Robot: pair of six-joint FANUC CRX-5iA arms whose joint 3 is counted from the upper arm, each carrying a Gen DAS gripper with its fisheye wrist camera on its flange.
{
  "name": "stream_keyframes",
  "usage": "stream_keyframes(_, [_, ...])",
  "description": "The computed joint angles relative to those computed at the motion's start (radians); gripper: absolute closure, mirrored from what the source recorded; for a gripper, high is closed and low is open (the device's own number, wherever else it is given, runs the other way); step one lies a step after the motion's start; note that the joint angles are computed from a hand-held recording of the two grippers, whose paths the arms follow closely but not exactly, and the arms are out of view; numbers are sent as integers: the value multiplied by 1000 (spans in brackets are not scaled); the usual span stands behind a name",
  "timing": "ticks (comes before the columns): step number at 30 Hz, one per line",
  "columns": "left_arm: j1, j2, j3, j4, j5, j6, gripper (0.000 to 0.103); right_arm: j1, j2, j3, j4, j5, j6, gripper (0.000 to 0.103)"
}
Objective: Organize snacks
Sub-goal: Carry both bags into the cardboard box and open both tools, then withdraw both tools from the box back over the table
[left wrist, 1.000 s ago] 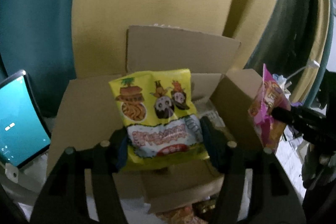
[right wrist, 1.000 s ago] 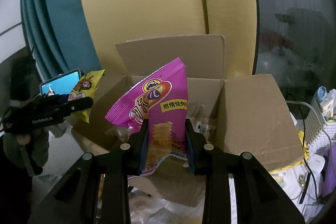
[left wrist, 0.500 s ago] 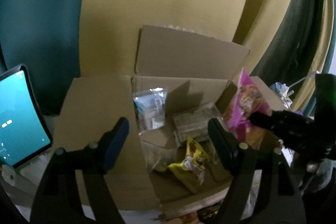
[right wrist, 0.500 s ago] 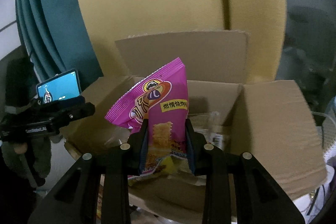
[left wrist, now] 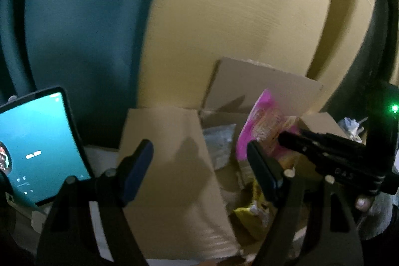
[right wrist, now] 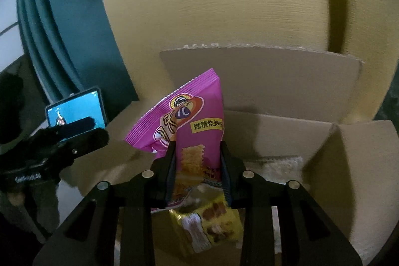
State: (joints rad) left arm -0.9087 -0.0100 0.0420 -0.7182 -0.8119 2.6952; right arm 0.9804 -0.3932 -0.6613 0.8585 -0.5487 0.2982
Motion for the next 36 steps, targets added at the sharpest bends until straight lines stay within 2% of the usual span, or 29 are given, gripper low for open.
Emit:
stream_keyframes(3, [12,-12,-9,3,-4,9,24,-2,29,20,17,-23,-31,51])
stream_keyframes(12, [-13,-17,-5,-1,-3,3,24,41,5,9,-8,-73,-14,51])
stream_keyframes(20, [-61,-25,13,-27,-23,0,24,102,-74,-22,18,-170,-43,51])
stream_keyframes(36, [-226,-48,39,-128,-133,69,24,321,-219,-83,107,-401,-166,51])
